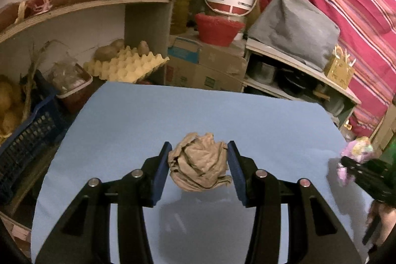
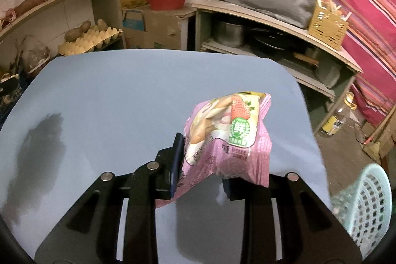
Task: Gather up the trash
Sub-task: 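Carry the brown paper and pink wrapper over the basket with both tools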
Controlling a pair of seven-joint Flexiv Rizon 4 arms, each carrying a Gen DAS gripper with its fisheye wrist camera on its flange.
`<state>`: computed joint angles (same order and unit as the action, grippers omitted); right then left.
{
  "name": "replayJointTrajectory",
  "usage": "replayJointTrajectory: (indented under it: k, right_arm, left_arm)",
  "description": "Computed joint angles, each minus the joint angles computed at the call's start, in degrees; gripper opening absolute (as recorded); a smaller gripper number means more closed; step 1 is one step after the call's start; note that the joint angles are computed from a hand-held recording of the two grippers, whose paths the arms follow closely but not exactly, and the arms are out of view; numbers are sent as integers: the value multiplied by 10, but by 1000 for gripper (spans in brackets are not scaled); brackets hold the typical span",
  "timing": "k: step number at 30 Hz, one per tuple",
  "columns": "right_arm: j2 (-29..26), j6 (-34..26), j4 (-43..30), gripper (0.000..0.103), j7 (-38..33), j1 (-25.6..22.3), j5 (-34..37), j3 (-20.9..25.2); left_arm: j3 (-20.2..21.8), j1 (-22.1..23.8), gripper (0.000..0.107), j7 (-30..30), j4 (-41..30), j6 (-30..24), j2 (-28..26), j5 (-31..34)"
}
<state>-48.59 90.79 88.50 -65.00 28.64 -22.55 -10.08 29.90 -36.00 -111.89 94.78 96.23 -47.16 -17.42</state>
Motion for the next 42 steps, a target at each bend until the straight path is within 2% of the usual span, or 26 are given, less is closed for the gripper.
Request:
replayJointTrajectory:
  k: [4, 9, 13, 14, 16, 20, 30, 35, 37, 40, 42]
  right_arm:
    - [38, 48, 78, 28, 0, 17, 15, -39]
    - [71, 82, 140, 28, -25, 14, 45, -51]
    - [93, 98, 175, 28, -55, 11, 66, -58]
    - [97, 102, 181, 28, -62, 8, 71, -57]
    - [107, 110, 194, 28, -77, -1, 83, -52]
    - [125, 120, 212, 28, -103, -41, 98, -24]
    - [137, 150, 238, 28, -154, -105, 133, -12]
    - [131, 162, 240, 28, -174, -147, 143, 2]
    - [131, 160, 238, 28, -178, -182, 136, 28]
    - [130, 165, 240, 28, -187, -185, 141, 19]
    - [128, 165, 236, 28, -188, -212, 135, 40]
  left_arm:
    - [-7, -8, 46, -1, -7, 6, -2, 1]
    - [49, -71, 46, -11, -27, -21, -25, 3]
    - [88, -112, 46, -44, -46, -48, -39, 19]
    - [96, -120, 46, -55, -50, -53, -42, 23]
    - [86, -122, 46, -72, -53, -52, -38, 32]
    - [98, -141, 46, -104, -84, -79, -47, 53]
    - [118, -167, 46, -181, -197, -139, -94, 104]
    - [106, -160, 46, -208, -276, -180, -123, 126]
    - [103, -158, 46, -218, -308, -195, -134, 136]
    - [91, -148, 46, -225, -363, -222, -153, 149]
    - [81, -141, 46, -231, -399, -234, -166, 157]
